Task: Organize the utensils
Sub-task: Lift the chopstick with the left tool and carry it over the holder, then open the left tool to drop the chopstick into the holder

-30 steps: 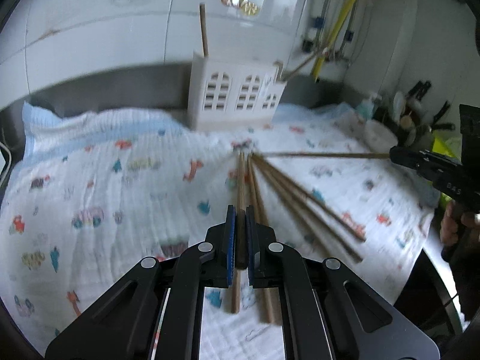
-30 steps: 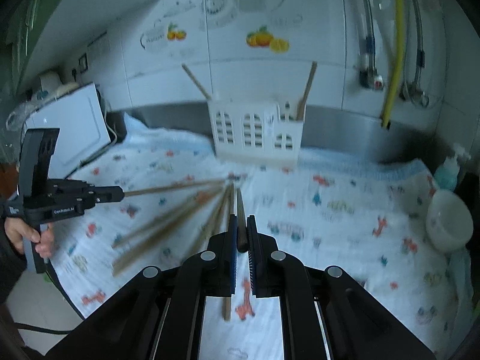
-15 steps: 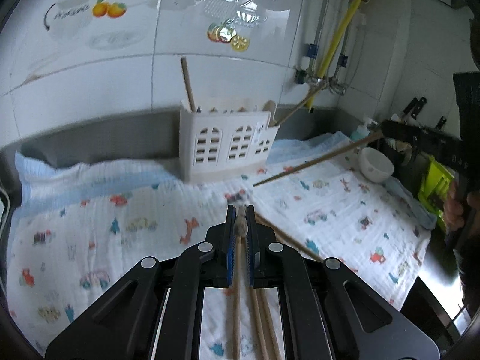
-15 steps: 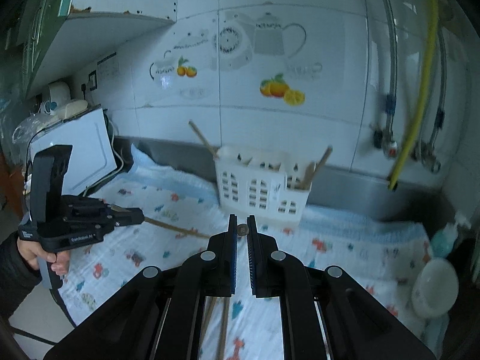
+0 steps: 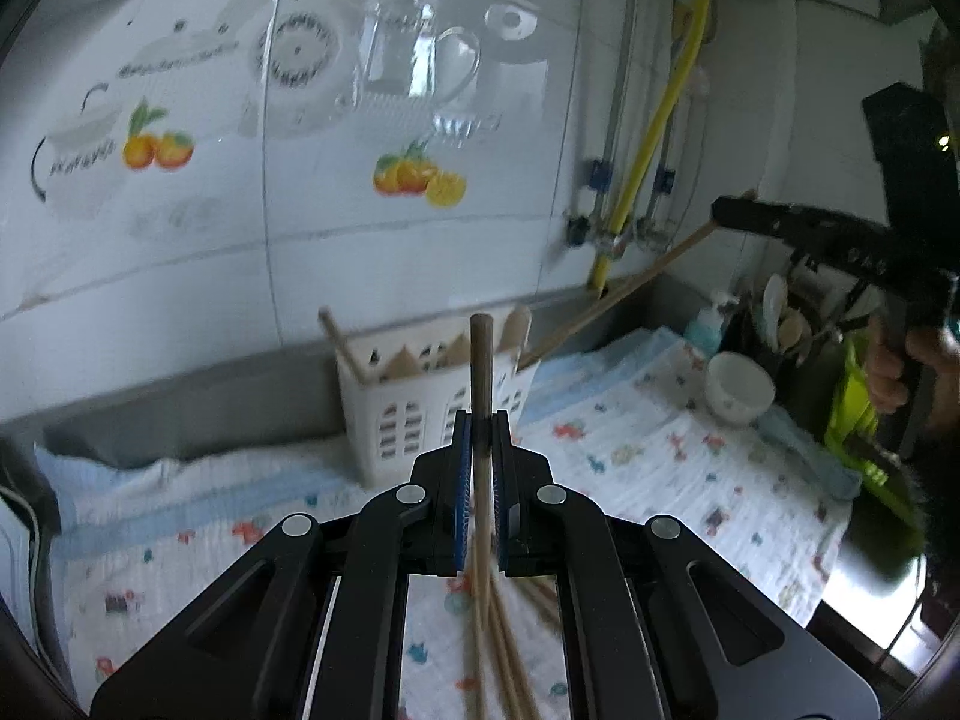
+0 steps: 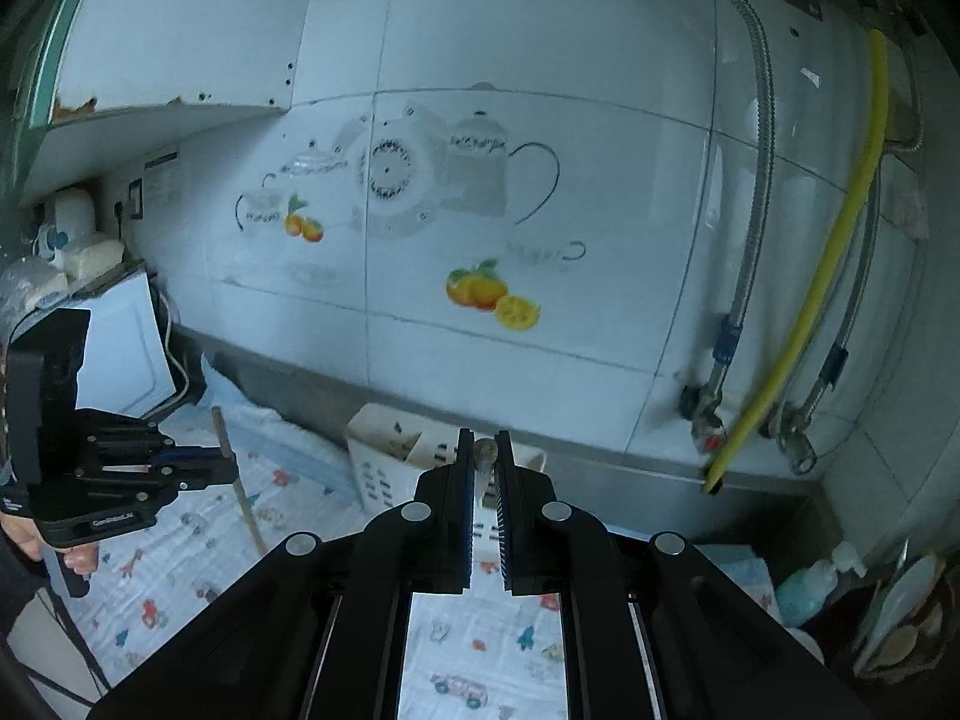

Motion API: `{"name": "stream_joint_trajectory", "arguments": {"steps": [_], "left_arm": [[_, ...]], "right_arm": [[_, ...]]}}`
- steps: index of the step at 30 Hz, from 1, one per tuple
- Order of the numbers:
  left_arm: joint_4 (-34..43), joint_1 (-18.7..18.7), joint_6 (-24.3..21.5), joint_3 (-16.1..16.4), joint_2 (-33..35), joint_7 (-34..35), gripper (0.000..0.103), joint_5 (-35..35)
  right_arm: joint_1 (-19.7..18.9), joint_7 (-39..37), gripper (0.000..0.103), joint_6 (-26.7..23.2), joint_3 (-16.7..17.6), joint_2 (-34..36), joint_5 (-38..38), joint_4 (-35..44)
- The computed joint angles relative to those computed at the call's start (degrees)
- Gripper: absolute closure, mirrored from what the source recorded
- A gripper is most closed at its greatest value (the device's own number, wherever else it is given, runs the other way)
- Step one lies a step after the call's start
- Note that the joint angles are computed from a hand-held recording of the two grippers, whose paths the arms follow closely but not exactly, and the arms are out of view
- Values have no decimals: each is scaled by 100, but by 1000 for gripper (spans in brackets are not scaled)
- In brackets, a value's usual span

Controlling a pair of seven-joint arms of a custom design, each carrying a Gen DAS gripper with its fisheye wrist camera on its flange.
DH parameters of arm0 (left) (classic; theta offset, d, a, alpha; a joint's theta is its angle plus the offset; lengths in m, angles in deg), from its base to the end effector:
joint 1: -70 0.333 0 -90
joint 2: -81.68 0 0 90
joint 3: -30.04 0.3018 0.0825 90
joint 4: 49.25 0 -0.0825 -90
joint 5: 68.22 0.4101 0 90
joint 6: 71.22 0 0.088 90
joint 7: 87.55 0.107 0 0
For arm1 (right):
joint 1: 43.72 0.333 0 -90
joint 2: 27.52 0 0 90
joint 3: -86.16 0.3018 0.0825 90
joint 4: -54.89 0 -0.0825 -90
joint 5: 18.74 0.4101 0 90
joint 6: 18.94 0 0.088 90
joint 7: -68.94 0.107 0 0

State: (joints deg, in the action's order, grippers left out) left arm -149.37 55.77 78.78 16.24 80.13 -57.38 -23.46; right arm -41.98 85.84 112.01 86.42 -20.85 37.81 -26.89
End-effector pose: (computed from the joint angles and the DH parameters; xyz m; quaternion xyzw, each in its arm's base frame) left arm 0.5476 -0.3119 0.6524 -0.6222 0.5934 -0.3942 0.3246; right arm 0.6605 0.0422 0.7077 -0.7930 0.2648 -0.2416 0.4925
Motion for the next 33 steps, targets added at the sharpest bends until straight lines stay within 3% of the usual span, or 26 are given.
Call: {"name": "stream_joint_trajectory", "arguments": {"steps": [6, 13, 18, 23, 33], "left_arm": [[652, -33, -45, 14, 253, 144, 98, 350], [1746, -197, -239, 190, 782, -126, 98, 1137], [2483, -390, -464, 431, 1209, -353, 98, 1727], [3101, -524, -654, 687, 1711, -342, 98, 1810], [3036, -506, -710, 943, 1992, -564, 98, 1509]], "right_arm": [[-17, 234, 97, 9, 47, 321, -80, 525], [117, 1046, 97, -143, 179, 1156, -1144, 1505], [94, 1351, 97, -234, 304, 1546, -1494, 1887], [82, 1482, 97, -332, 380, 1842, -1744, 2153], [67, 1490, 97, -389, 470, 1995, -1866, 2177]]}}
